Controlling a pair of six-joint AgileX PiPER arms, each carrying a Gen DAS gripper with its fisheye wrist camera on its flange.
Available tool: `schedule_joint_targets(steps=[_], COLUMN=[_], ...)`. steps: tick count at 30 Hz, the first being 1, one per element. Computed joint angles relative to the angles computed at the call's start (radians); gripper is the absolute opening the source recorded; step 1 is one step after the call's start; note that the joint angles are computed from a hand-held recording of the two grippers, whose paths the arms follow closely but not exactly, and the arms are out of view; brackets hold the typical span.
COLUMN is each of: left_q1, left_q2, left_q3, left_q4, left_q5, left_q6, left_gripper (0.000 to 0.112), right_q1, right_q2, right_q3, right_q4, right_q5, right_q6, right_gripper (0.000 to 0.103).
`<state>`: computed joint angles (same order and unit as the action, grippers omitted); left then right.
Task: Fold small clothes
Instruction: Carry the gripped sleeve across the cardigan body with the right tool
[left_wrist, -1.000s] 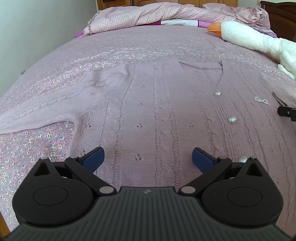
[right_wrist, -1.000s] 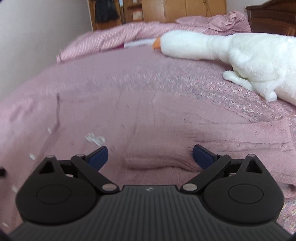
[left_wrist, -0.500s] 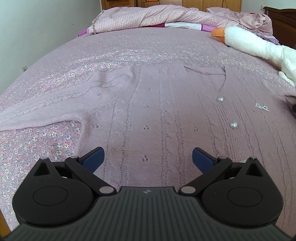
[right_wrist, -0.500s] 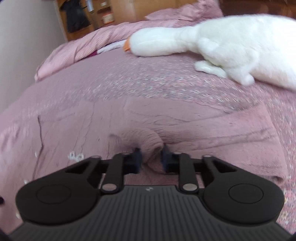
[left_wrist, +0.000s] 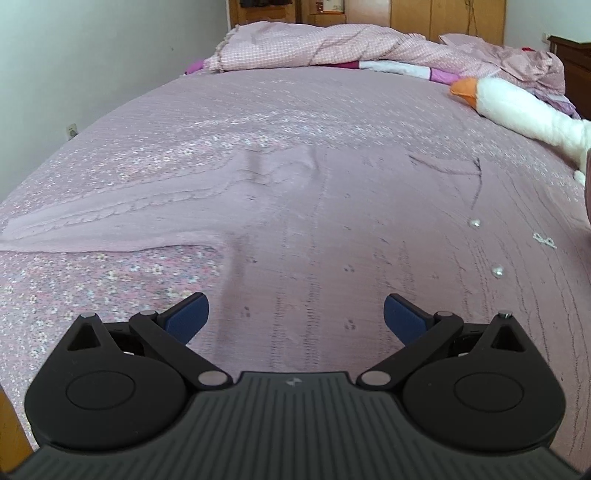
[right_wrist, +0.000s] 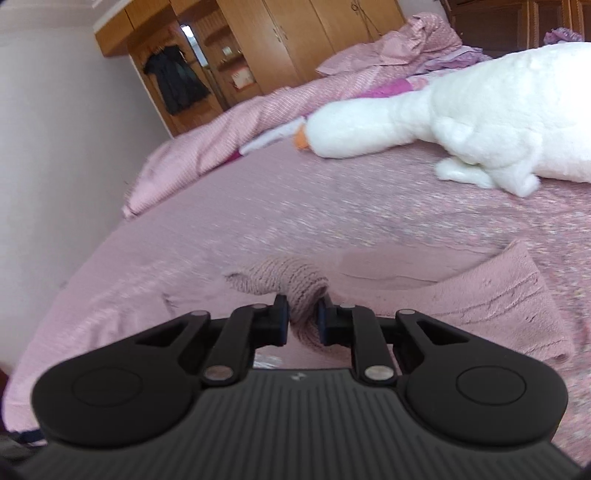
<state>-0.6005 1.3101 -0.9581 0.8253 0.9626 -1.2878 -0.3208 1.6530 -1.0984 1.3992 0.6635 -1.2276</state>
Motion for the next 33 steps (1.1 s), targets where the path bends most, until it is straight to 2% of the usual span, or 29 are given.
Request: schedule_joint_targets(steps=[7,13,25,33], left_q1=[0.049,0.115,0.248,0.359], left_q2=[-0.075,-0.139,-0.247,-0.293], left_q3=[0.045,0.089,0.154,0.196], left_q4=[-0.004,-0.018,-0.05,-0.095], left_q5=[0.0,-0.017,-0.05,-0.098], left_q6=[0.003,0.023,0.058,0.113], left_gripper=[0.103,0.103,0.103,0.103], right_q1=[0.065,0.163,0.387,0.555], right_q2=[-0.034,-0.05,-0.049,-0.007], right_q3=[-0.038,-0.072,-0.14,-0.193], right_q4=[0.015,-0.005,-0.047,-0.077], right_q5=[0.043,0.033,-0.057,-0.108], right_q6=[0.097,0.169,0.289,0.336], right_gripper=[0.018,0.018,0.018,0.018])
